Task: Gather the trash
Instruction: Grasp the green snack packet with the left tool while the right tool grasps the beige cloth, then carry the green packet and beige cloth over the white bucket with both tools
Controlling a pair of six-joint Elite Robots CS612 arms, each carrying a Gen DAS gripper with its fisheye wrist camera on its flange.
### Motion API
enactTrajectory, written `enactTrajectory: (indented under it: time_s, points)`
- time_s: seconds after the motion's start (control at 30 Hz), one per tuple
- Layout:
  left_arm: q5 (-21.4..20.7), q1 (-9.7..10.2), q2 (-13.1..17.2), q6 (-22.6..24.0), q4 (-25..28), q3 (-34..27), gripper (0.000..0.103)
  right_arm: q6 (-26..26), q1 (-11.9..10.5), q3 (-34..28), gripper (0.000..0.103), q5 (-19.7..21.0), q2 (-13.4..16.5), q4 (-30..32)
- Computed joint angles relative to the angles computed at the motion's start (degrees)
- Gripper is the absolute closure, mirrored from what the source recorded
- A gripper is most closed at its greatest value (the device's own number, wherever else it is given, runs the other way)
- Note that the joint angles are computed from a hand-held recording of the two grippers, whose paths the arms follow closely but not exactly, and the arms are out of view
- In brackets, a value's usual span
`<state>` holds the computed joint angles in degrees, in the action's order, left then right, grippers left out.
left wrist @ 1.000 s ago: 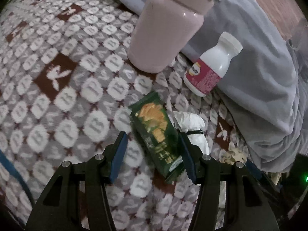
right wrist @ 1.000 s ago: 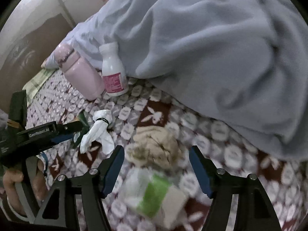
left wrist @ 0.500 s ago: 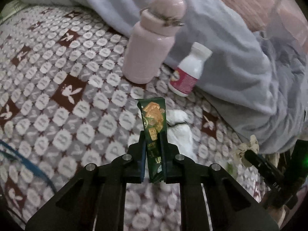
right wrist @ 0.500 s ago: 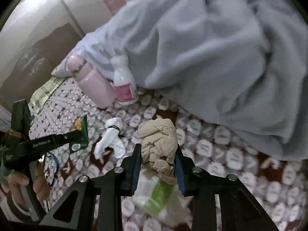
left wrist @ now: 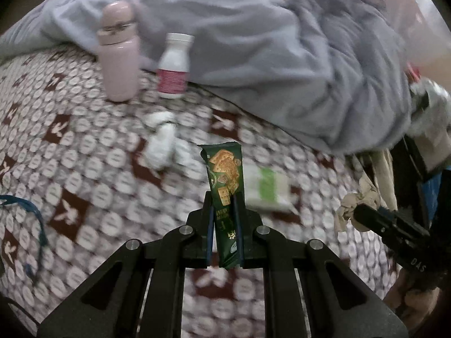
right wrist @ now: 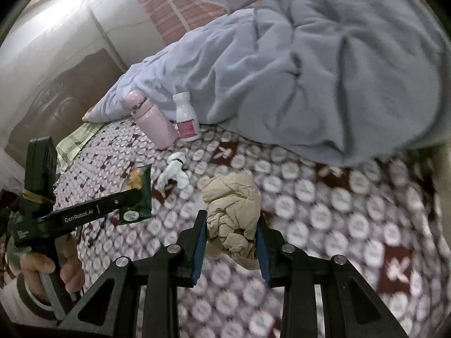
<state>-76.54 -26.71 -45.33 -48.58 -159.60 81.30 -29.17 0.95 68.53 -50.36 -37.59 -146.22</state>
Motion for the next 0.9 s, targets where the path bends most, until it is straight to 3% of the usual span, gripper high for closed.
enactTrajectory:
  time_s: [0.4, 0.9]
  points:
    - [1.42, -5.32, 3.37, 7.96, 3.75, -7.36, 0.093, 2.55, -4.96, 8.42, 0.072, -2.02, -4.07, -7.55]
    - [0.06, -8.63, 8.58, 15.65, 8.38, -18.31, 0.093, 9.05, -10.48, 11.94, 0.072, -4.48, -5.66, -13.97]
